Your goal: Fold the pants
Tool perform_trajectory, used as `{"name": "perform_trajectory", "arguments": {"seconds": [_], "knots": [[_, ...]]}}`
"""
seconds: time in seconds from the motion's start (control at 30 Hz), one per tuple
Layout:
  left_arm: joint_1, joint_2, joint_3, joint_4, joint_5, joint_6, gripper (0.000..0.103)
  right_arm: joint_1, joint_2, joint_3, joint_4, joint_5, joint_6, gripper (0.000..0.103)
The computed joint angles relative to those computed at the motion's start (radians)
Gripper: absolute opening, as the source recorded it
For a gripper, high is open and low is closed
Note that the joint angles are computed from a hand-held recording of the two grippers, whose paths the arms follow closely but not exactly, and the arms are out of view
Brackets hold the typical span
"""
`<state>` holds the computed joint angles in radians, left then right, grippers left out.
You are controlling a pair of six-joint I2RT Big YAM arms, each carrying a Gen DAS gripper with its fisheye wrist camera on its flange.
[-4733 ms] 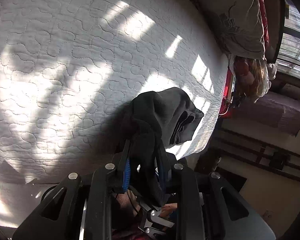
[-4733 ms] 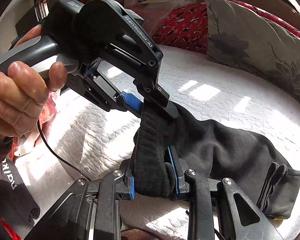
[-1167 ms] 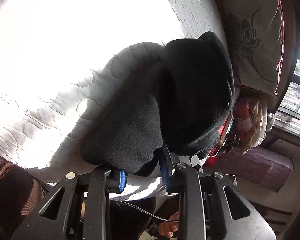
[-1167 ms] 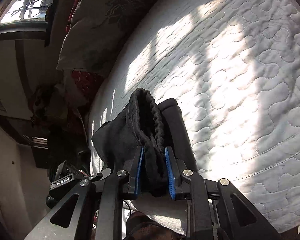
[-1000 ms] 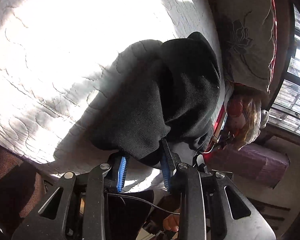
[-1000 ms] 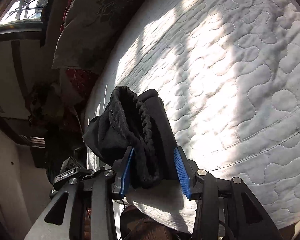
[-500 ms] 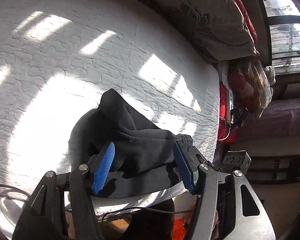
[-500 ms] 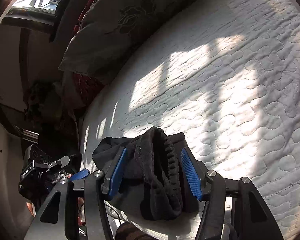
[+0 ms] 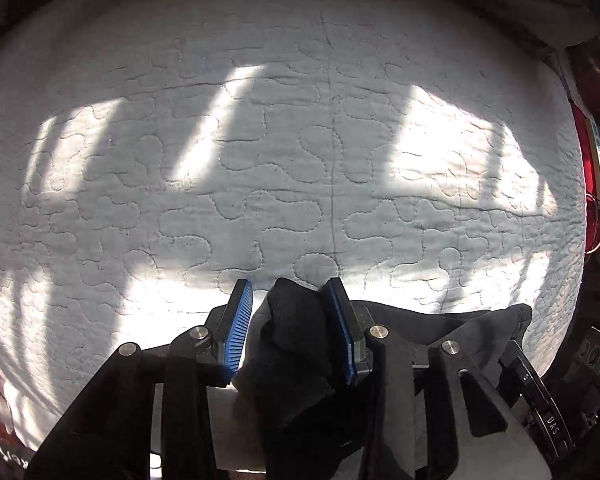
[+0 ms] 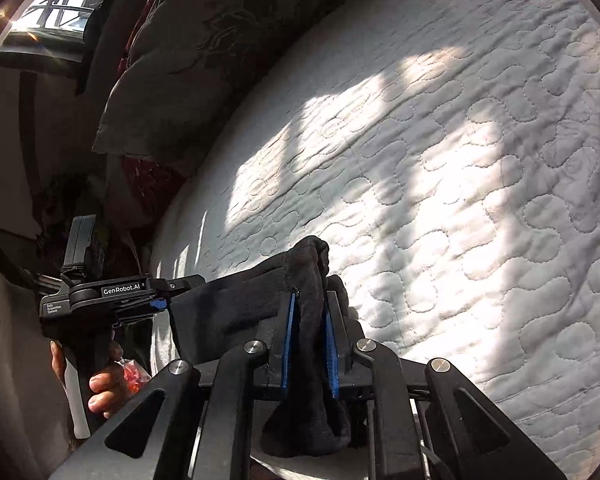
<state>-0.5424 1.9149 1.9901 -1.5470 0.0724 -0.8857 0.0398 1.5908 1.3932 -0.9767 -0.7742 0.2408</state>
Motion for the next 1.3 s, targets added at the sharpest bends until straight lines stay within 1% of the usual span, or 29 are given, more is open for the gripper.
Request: {"name": "perform_trajectory", "arguments": {"seconds": [0.03, 0.07, 0.1, 0.13, 0.2, 0.23, 0.27, 0.33, 0.37, 0.43, 0.47, 0.5, 0.53, 0.6, 0.63, 0.7, 0.73, 0.77, 0.83, 0.87, 0.93, 1.0, 1.03, 1.07, 1.13, 1.2, 1.23, 1.27, 1.3], "knots": [[0.008, -0.032, -0.039, 0.041, 0.021, -0.011, 0.036, -0.001, 0.004, 0.000, -0.010, -0.006, -0.017, 0.019], [0.017, -0.067, -0.081, 0.083, 0.046, -0.026, 0.036, -0.002, 0.000, -0.002, -0.009, -0.001, -0.024, 0.027], [0.027, -0.111, -0.130, 0.129, 0.071, -0.047, 0.036, -0.006, -0.006, 0.000, -0.012, 0.000, -0.026, 0.031], [0.032, -0.159, -0.181, 0.174, 0.091, -0.067, 0.036, -0.014, -0.005, 0.006, -0.024, -0.029, -0.031, 0.033], [0.027, -0.245, -0.265, 0.244, 0.106, -0.088, 0.036, -0.032, -0.009, 0.011, -0.043, -0.076, -0.036, 0.038], [0.016, -0.281, -0.298, 0.268, 0.104, -0.098, 0.037, -0.040, -0.020, 0.006, -0.043, -0.082, -0.043, 0.040], [0.002, -0.312, -0.328, 0.290, 0.098, -0.117, 0.042, -0.046, -0.032, -0.003, -0.040, -0.081, -0.047, 0.045], [-0.030, -0.351, -0.371, 0.349, 0.123, -0.150, 0.048, -0.057, -0.052, -0.025, -0.037, -0.087, -0.047, 0.048], [-0.045, -0.363, -0.390, 0.377, 0.141, -0.163, 0.048, -0.060, -0.059, -0.036, -0.035, -0.094, -0.043, 0.049], [-0.073, -0.360, -0.384, 0.405, 0.132, -0.192, 0.048, -0.061, -0.073, -0.059, -0.026, -0.103, -0.034, 0.049], [-0.086, -0.347, -0.366, 0.398, 0.110, -0.180, 0.048, -0.057, -0.084, -0.072, -0.012, -0.098, -0.026, 0.049], [-0.095, -0.315, -0.326, 0.356, 0.083, -0.152, 0.048, -0.054, -0.098, -0.086, 0.005, -0.091, -0.019, 0.049], [-0.100, -0.248, -0.249, 0.293, 0.059, -0.128, 0.048, -0.049, -0.106, -0.091, 0.004, -0.090, -0.031, 0.049], [-0.090, -0.169, -0.172, 0.228, 0.047, -0.110, 0.048, -0.034, -0.121, -0.099, -0.005, -0.056, -0.055, 0.049], [-0.082, -0.134, -0.141, 0.198, 0.046, -0.116, 0.048, -0.030, -0.130, -0.107, -0.003, -0.046, -0.065, 0.048], [-0.060, -0.077, -0.087, 0.151, 0.079, -0.117, 0.048, -0.026, -0.134, -0.114, -0.017, -0.041, -0.083, 0.041], [-0.052, -0.055, -0.063, 0.129, 0.094, -0.120, 0.048, -0.024, -0.134, -0.115, -0.027, -0.033, -0.093, 0.030], [-0.047, -0.042, -0.047, 0.112, 0.106, -0.124, 0.048, -0.024, -0.134, -0.118, -0.027, -0.034, -0.095, 0.027], [-0.048, -0.037, -0.032, 0.083, 0.112, -0.096, 0.048, -0.036, -0.133, -0.133, -0.010, -0.088, -0.055, 0.025], [-0.048, -0.042, -0.039, 0.085, 0.114, -0.084, 0.048, -0.043, -0.133, -0.141, 0.000, -0.110, -0.029, 0.025], [-0.044, -0.083, -0.094, 0.135, 0.138, -0.084, 0.048, -0.051, -0.120, -0.149, -0.008, -0.121, -0.020, 0.025], [-0.039, -0.150, -0.180, 0.216, 0.163, -0.106, 0.048, -0.050, -0.107, -0.156, -0.023, -0.089, -0.033, 0.025], [-0.036, -0.192, -0.230, 0.261, 0.177, -0.130, 0.048, -0.051, -0.104, -0.158, -0.027, -0.094, -0.036, 0.025], [-0.036, -0.228, -0.273, 0.295, 0.188, -0.151, 0.048, -0.053, -0.107, -0.159, -0.027, -0.093, -0.034, 0.031], [-0.046, -0.311, -0.365, 0.363, 0.184, -0.198, 0.048, -0.053, -0.108, -0.144, -0.055, -0.089, -0.058, 0.037], [-0.071, -0.394, -0.456, 0.436, 0.183, -0.251, 0.048, -0.049, -0.102, -0.121, -0.058, -0.082, -0.056, 0.037], [-0.090, -0.439, -0.510, 0.493, 0.182, -0.286, 0.049, -0.049, -0.103, -0.115, -0.059, -0.085, -0.060, 0.038], [-0.113, -0.485, -0.567, 0.558, 0.173, -0.335, 0.057, -0.049, -0.104, -0.111, -0.058, -0.083, -0.058, 0.040], [-0.140, -0.524, -0.616, 0.614, 0.153, -0.389, 0.061, -0.050, -0.107, -0.109, -0.054, -0.079, -0.051, 0.042]]}}
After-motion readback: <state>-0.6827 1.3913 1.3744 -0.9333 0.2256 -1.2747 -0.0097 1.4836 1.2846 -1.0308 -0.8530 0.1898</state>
